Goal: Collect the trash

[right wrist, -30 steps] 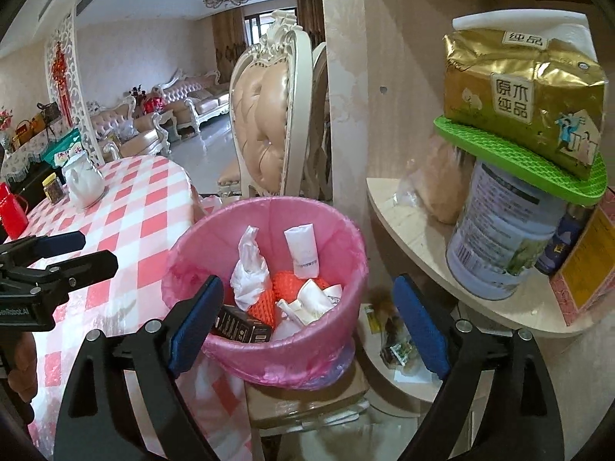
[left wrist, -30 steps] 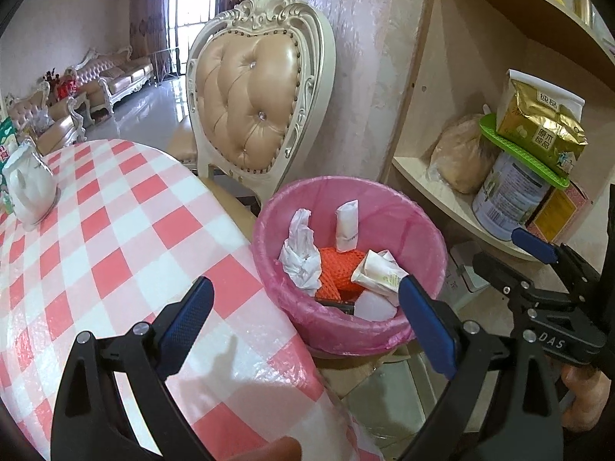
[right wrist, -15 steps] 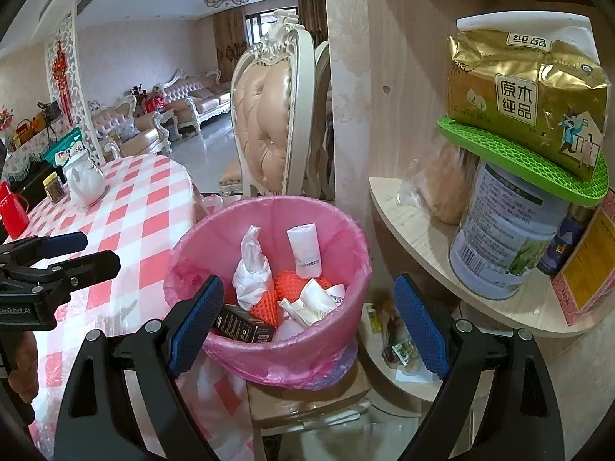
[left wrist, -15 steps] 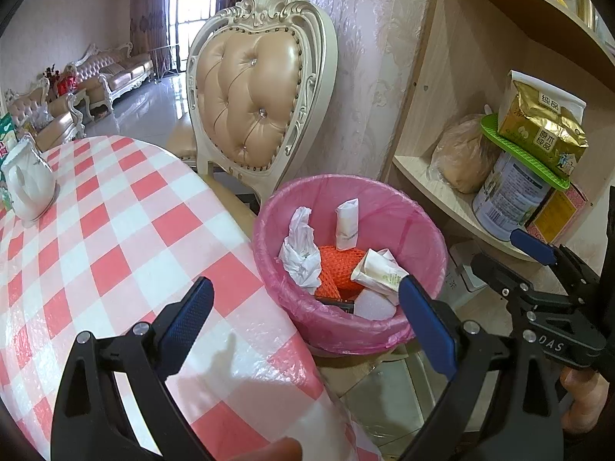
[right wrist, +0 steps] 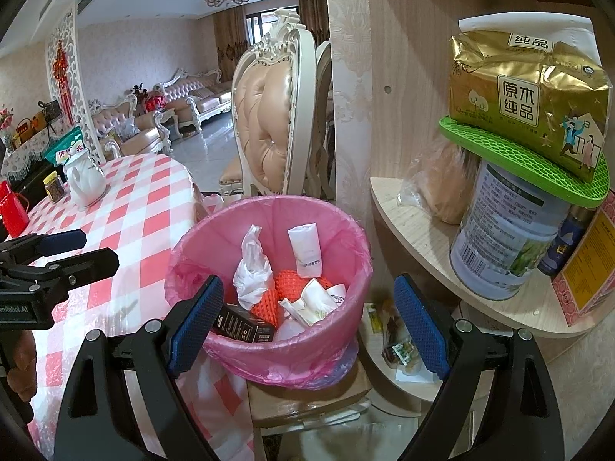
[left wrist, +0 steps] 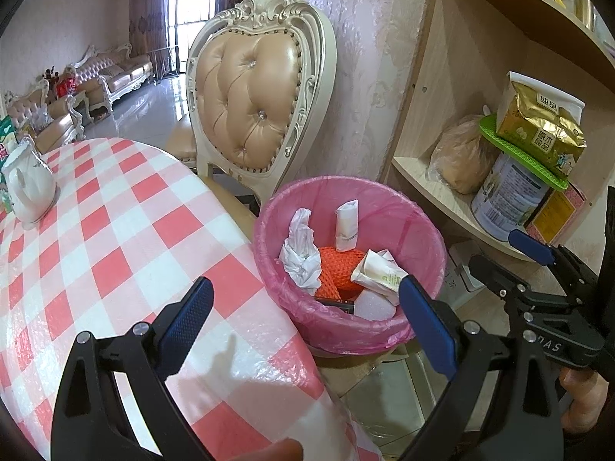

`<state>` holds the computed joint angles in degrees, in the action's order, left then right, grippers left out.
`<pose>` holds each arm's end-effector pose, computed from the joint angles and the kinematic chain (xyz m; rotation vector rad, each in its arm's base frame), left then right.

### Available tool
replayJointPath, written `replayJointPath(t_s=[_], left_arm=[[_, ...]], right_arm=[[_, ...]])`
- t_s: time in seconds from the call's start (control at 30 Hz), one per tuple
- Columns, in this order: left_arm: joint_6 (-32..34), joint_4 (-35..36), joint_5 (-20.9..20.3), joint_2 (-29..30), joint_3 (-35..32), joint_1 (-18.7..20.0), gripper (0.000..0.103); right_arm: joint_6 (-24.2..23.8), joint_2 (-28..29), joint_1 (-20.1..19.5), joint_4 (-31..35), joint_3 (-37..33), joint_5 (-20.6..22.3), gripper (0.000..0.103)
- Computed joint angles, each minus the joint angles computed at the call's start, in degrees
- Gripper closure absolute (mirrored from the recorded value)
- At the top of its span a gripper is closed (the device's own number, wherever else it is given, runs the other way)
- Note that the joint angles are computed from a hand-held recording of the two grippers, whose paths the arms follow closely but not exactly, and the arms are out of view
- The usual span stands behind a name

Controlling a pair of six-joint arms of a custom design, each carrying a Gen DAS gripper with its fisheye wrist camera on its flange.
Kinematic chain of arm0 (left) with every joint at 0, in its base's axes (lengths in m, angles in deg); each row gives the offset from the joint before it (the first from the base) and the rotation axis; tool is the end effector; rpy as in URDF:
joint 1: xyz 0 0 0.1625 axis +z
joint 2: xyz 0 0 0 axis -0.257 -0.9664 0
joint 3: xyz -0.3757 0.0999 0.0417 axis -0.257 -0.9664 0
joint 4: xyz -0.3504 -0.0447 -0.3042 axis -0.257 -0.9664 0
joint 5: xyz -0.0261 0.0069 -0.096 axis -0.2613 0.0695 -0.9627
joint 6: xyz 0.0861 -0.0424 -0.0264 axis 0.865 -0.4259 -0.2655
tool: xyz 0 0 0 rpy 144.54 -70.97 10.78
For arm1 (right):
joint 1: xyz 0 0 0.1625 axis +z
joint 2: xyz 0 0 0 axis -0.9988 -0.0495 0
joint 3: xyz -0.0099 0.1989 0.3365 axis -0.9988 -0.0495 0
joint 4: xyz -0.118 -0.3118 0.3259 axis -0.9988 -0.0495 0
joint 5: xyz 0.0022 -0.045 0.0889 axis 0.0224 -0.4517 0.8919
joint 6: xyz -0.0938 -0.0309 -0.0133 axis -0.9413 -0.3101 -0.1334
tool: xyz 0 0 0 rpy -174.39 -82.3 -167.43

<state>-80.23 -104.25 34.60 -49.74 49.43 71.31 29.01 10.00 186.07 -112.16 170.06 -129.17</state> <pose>-0.2001 -0.6707 0.1737 0.4584 2.3428 -0.8911 0.2025 -0.6717 0.1476 0.6934 -2.3290 0.9718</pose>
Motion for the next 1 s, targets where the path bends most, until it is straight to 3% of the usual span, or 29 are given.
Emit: replayJointPath(t_s=[1.0], left_arm=[[0.29, 0.46, -0.40, 0.47, -0.30, -0.06, 0.008]], right_arm=[[0.08, -0.02, -0.10, 0.17, -0.07, 0.08, 0.018]])
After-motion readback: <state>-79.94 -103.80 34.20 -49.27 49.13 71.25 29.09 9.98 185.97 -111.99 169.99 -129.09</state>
